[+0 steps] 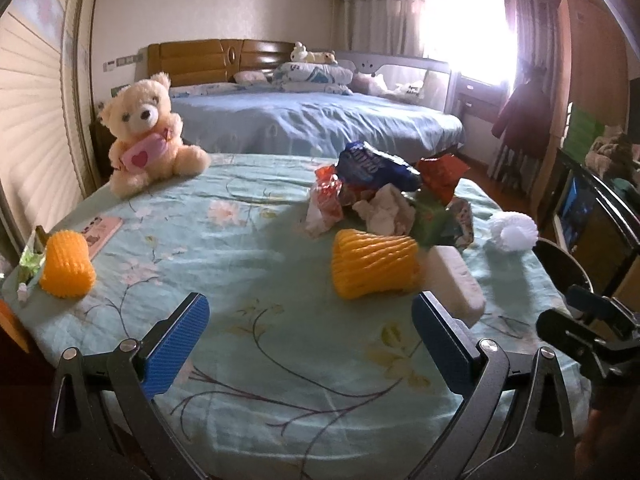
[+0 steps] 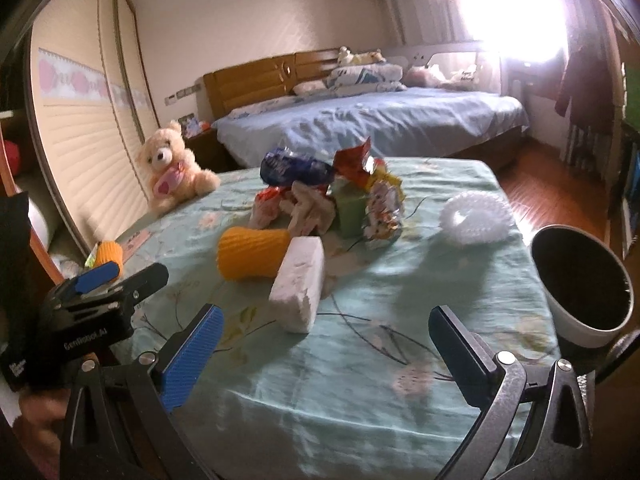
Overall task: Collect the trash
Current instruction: 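Grasp the orange mesh sleeve with left tool while right tool grasps the white foam block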
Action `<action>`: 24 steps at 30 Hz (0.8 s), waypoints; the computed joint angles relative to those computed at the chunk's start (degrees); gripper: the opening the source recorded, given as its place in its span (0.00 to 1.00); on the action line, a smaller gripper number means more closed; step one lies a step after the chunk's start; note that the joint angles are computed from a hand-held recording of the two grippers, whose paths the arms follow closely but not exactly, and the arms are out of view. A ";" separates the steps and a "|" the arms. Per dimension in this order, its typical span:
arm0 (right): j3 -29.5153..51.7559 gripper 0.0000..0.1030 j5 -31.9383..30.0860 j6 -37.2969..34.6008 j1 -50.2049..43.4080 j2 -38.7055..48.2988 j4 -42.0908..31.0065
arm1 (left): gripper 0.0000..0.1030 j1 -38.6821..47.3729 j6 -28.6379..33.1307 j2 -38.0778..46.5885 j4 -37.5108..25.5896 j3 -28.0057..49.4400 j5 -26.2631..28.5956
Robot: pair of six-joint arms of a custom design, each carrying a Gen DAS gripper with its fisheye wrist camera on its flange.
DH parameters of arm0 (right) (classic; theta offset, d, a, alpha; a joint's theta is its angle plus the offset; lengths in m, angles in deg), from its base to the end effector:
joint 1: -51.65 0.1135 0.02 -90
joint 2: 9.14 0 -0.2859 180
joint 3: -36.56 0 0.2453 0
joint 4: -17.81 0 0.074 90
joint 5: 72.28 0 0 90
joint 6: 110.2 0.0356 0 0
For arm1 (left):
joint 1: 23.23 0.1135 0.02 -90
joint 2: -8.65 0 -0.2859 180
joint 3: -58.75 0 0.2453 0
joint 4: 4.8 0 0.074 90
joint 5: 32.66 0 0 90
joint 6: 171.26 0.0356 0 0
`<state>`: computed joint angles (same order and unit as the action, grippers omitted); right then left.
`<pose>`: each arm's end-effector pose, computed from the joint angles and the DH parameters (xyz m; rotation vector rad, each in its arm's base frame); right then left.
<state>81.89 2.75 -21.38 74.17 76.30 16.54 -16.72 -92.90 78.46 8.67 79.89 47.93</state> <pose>0.2424 0.1105 0.1688 -0.6081 2.2309 0.4911 0.1707 0.0253 0.1347 -0.4350 2.1347 0.1285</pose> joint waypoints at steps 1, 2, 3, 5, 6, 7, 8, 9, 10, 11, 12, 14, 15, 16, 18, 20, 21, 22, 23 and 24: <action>0.85 0.94 -0.12 -0.01 0.30 1.30 -0.32 | 1.00 0.76 0.43 1.28 0.96 0.19 0.66; 1.56 0.90 -0.15 0.02 0.55 2.48 -0.52 | 1.00 1.65 0.96 2.78 1.82 0.56 1.42; 2.47 0.88 0.00 0.07 0.84 3.55 -1.12 | 0.99 2.42 1.42 4.50 2.74 1.03 2.21; 4.00 0.82 -0.22 0.19 1.19 5.56 -2.08 | 0.97 4.03 2.24 7.91 4.60 2.03 4.49; 4.71 0.81 -0.12 0.25 1.58 6.61 -2.30 | 0.95 4.50 2.45 9.41 5.13 2.63 5.42; 5.41 0.79 0.07 0.27 2.13 7.84 -2.42 | 0.94 5.15 2.83 11.41 5.77 3.45 6.66; 5.98 0.78 0.01 0.25 2.51 8.82 -2.62 | 0.93 5.44 3.07 12.95 5.92 4.24 7.43; 6.70 0.77 0.10 0.26 2.97 9.80 -3.04 | 0.92 5.94 3.48 14.53 5.97 5.18 8.39; 7.69 0.75 0.22 0.32 3.38 11.18 -3.48 | 0.91 6.29 3.96 16.39 5.83 6.37 9.40; 8.52 0.74 0.18 0.39 3.53 12.28 -3.85 | 0.89 6.25 4.20 17.72 5.54 7.40 9.66; 9.31 0.73 0.07 0.53 3.61 13.25 -4.24 | 0.86 6.27 4.52 18.82 5.48 8.17 9.83; 11.00 0.67 0.01 0.86 3.77 15.13 -5.00 | 0.80 6.33 5.18 21.15 4.83 10.25 10.68; 11.77 0.65 -0.04 0.92 3.82 15.98 -5.29 | 0.77 6.46 5.37 21.82 4.60 10.94 11.20; 12.52 0.62 -0.22 0.96 3.78 16.72 -5.72 | 0.76 6.49 5.46 22.40 4.46 11.50 11.69; 13.80 0.56 -0.76 0.99 3.39 17.95 -6.74 | 0.69 5.92 5.56 23.79 4.03 12.98 12.39; 14.77 0.39 -1.74 1.24 2.59 18.91 -7.83 | 0.61 5.14 5.83 24.84 3.47 14.23 12.85; 14.89 0.37 -2.52 1.35 2.06 19.00 -8.16 | 0.54 4.56 6.00 25.44 3.25 14.84 13.20; 14.84 0.33 -3.37 1.44 1.55 18.95 -8.09 | 0.50 3.94 6.13 25.87 2.97 15.36 13.67; 14.42 0.29 -3.80 1.18 1.02 18.29 -8.06 | 0.40 3.51 6.16 26.22 3.21 15.42 14.01; 13.94 0.29 -3.58 0.96 0.75 17.58 -7.86 | 0.28 2.79 6.34 26.65 2.88 15.83 14.68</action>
